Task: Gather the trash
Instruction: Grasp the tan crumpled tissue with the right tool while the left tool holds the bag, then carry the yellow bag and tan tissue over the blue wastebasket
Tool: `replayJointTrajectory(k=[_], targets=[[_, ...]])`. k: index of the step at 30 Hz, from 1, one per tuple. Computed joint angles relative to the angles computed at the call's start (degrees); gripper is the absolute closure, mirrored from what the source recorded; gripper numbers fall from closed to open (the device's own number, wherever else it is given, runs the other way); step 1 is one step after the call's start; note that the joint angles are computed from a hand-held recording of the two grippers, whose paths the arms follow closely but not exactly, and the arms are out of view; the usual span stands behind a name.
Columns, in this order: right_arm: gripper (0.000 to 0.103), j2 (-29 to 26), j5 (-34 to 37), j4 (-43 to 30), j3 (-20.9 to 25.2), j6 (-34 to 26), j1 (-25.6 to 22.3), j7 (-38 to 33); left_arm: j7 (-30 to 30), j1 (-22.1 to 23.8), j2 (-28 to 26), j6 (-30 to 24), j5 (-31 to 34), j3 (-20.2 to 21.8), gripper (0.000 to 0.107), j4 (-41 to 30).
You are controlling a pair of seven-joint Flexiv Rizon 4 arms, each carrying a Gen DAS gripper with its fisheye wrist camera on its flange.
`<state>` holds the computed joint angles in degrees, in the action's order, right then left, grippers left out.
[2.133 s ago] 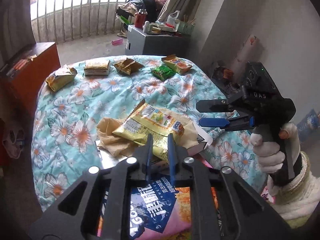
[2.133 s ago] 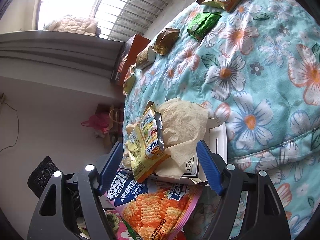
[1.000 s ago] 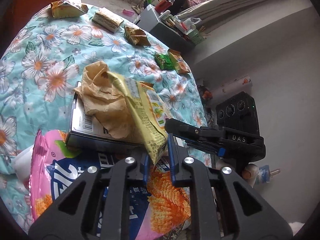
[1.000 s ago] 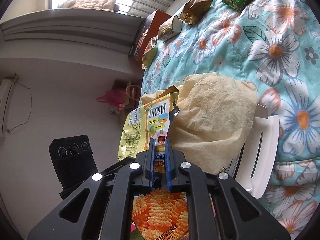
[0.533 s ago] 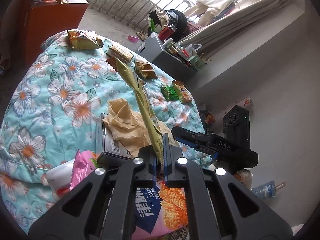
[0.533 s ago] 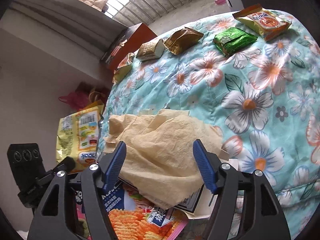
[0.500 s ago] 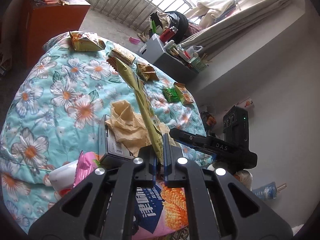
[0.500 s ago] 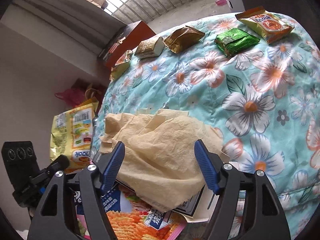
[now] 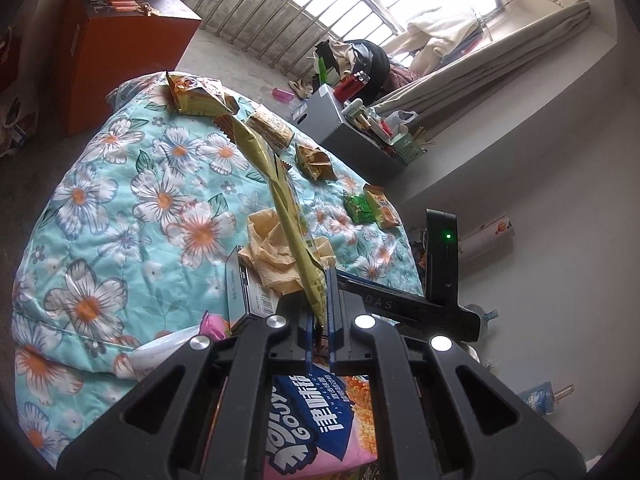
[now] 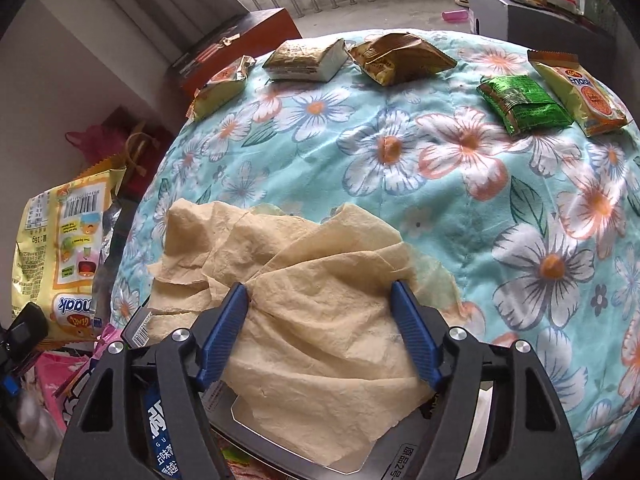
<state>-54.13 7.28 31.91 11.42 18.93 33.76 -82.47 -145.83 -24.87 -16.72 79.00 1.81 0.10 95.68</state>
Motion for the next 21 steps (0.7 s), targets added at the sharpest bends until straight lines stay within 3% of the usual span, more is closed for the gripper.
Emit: replayJointTrajectory(k=[5, 7, 12, 21], targets=[[0.056, -1.4, -0.3, -2.0, -0.6, -0.1, 0.2, 2.0, 0.0, 0.2, 0.1, 0.6, 0.0, 0.0, 0.103, 0.5], [0.070, -2.0, -0.5, -3.0, -0.8, -0.6, 0.3, 2.8, -0.1, 0.2, 0.2, 1.0, 0.0, 0.1, 0.103, 0.7], [0.092, -0.8, 0.4, -0.4, -0.5, 2.6, -0.5, 4.2, -1.0, -0.3, 0.2, 1.0, 1.1, 1.1, 0.103, 0.5], [0.096, 5.4, 2.2, 9.5, 0.8, 14.4, -3.7, 6.0, -4.4, -2.1, 0.7, -0.8, 6.5, 3.2, 0.103, -1.8]])
